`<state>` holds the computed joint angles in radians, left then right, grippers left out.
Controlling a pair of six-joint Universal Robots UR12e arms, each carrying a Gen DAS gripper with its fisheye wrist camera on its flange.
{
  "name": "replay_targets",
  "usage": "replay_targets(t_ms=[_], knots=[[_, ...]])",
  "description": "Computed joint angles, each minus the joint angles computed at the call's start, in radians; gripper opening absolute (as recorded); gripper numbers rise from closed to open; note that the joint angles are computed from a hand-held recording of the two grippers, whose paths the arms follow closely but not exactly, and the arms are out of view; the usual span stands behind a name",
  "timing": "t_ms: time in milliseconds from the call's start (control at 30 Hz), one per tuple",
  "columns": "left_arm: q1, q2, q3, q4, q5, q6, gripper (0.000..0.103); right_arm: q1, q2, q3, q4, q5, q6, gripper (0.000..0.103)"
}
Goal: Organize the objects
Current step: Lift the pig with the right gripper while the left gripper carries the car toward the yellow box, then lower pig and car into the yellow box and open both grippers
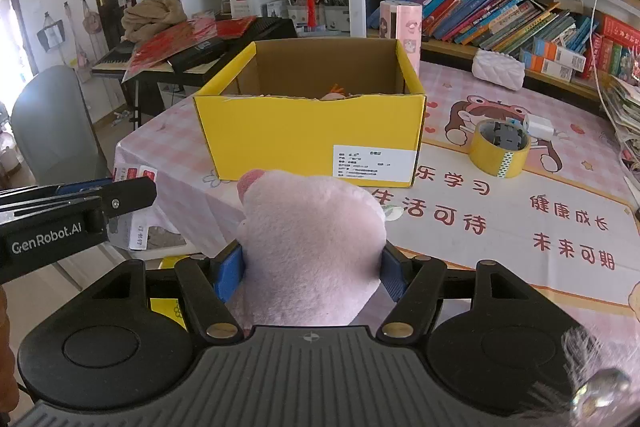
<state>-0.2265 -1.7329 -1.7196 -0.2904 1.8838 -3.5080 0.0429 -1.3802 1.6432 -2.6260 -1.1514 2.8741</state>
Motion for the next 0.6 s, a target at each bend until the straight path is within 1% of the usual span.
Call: replay_targets(t_ms=[267, 367, 600], knots=[[0.003, 0.002, -0.005, -0.001, 0.000, -0.017, 0.028, 0.006, -0.003, -0.001, 0.014, -0.008, -0.010, 0.065], [0.001, -0.004, 0.002, 0.003, 0.020, -0.012, 0.028, 0.007, 0.002, -0.007, 0.008, -0.009, -0.009, 0.065], [0.002, -0.032, 0.040, 0.028, 0.060, 0.034, 0.028, 0.007, 0.033, -0.044, -0.025, 0.014, 0.005, 0.065]])
